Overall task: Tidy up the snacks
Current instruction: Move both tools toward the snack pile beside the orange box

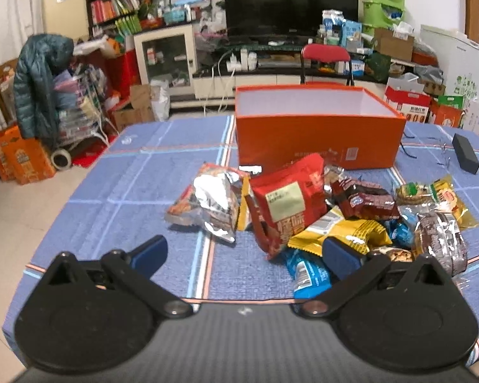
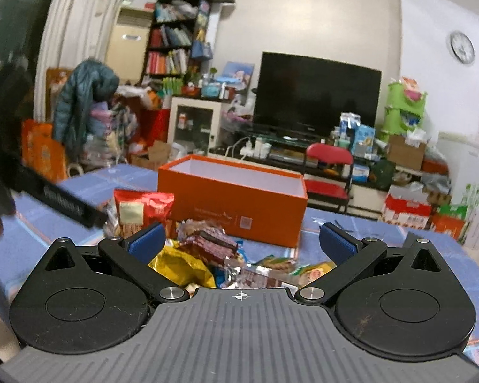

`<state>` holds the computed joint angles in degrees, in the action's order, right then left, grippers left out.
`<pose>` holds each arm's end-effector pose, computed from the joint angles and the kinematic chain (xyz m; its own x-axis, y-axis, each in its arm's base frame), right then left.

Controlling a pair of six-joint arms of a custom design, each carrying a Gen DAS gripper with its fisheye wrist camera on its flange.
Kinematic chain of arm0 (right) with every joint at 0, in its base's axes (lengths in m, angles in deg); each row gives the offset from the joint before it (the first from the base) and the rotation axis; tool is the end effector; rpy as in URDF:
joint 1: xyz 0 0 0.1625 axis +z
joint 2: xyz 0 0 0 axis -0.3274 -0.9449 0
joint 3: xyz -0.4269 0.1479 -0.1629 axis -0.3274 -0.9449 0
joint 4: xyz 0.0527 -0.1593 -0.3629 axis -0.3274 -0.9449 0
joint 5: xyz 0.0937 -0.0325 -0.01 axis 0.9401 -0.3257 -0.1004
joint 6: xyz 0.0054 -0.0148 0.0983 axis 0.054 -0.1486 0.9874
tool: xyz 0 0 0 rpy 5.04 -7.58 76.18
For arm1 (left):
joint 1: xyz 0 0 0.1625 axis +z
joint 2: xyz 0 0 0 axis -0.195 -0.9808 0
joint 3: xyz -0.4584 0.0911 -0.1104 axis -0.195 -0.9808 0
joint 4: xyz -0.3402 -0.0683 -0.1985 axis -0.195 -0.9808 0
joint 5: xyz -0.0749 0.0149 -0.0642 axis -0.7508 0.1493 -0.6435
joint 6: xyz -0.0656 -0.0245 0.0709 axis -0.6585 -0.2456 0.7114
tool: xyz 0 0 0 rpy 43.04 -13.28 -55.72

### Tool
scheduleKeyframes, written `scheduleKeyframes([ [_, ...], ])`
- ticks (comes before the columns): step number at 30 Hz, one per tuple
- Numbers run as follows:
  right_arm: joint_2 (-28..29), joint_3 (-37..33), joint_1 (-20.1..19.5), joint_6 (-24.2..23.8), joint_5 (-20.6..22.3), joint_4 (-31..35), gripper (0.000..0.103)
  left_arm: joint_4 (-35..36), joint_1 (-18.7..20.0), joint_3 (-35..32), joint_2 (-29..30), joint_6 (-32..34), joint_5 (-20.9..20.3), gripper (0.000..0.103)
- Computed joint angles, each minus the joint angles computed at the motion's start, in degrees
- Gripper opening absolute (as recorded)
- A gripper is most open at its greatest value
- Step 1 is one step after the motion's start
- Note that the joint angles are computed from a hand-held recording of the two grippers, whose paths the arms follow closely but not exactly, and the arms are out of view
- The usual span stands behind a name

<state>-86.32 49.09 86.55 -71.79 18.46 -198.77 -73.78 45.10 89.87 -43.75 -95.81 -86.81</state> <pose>-0.0124 -0.4890 0.2976 -0.5668 -0.4002 0.7202 -0.8187 0.1753 -0.5468 -0.3577 -0.5143 -0.0148 -0.6524 -0.2080 -0.7287 0.4820 0.6281 -0.6108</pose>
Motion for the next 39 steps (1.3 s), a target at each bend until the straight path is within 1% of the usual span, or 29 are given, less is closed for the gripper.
scheduleKeyframes([
  [1,-0.02,-0.37,0.28,1.38,-0.23,0.45,0.095,0.8,0.35,-0.21,0.05,-1.07,-0.49,0.102],
  [3,0.15,-0.96,0.14,3.98,-0.54,1.47,0.095,-0.41,1.03,-0.38,0.39,-0.41,-1.85,0.102],
  [4,0.2,-1.38,0.19,5.24,-1.03,2.27,0.095,0.1,1.27,-0.7,0.43,-0.33,-2.44,0.102],
  [8,0.92,-2.74,0.91,9.89,-2.87,3.6,0.095,2.57,1.62,-1.71,0.88,-1.33,-2.17,0.102],
  [11,1.88,-2.87,1.87,11.09,-4.29,1.78,0.095,3.91,2.07,-2.35,1.07,-2.05,-2.57,0.102],
  [13,2.89,-2.73,2.69,10.25,-5.93,-0.81,0.095,4.97,2.27,-2.7,1.04,-2.74,-2.86,0.102],
  [15,3.33,-2.63,3.24,9.78,-7.35,-1.24,0.095,5.98,2.3,-2.74,0.93,-3.7,-2.9,0.102],
  [16,3.47,-2.7,3.6,9.9,-8.57,-1.2,0.095,6.64,2.3,-2.81,0.91,-4.32,-2.87,0.102],
  [19,5.88,-3.55,6.02,10.69,-16.44,-5.53,0.095,7.08,2.19,-2.65,0.77,-4.97,-2.85,0.102],
  [21,6.82,-4.59,7.77,12.81,-22.47,-6.36,0.095,7.39,2.06,-2.66,0.82,-5.29,-2.39,0.102],
  [22,7.06,-4.96,8.33,14.35,-24.47,-6.52,0.095,7.25,2.01,-2.65,0.84,-5.17,-2.22,0.102],
  [23,7.09,-5.24,8.79,15.85,-25.94,-6.48,0.095,7.18,1.94,-2.61,0.86,-5.27,-2.02,0.102],
  [24,7.17,-5.43,8.97,16.14,-26.54,-6.53,0.095,7.43,1.9,-2.6,0.83,-5.69,-1.92,0.102],
  [25,7.57,-5.64,9.19,15.85,-27.63,-7.13,0.095,7.72,1.9,-2.52,0.67,-6.08,-1.96,0.102],
  [26,8.35,-6.12,9.64,15.58,-29.69,-7.99,0.095,7.73,1.94,-2.53,0.67,-6.3,-2.04,0.102],
  [28,8.79,-6.84,10.28,16.02,-32.55,-7.1,0.095,8.13,1.96,-2.68,0.75,-6.94,-2.04,0.102],
  [29,8.57,-6.95,10.25,15.9,-32.71,-5.94,0.095,8.46,1.94,-2.76,0.76,-7.2,-2.01,0.102],
  [33,8.04,-6.83,9.62,15.48,-31.53,-4.92,0.095,9.28,1.94,-2.99,0.76,-7.81,-2.21,0.102],
  [37,7.02,-7.45,9.48,17.61,-31.81,-0.58,0.095,9.35,1.94,-3.12,0.86,-7.4,-2.48,0.102],
  [39,6.74,-7.37,9.39,17.79,-31.46,0.27,0.095,8.95,1.94,-3.17,0.94,-7.01,-2.6,0.102],
])
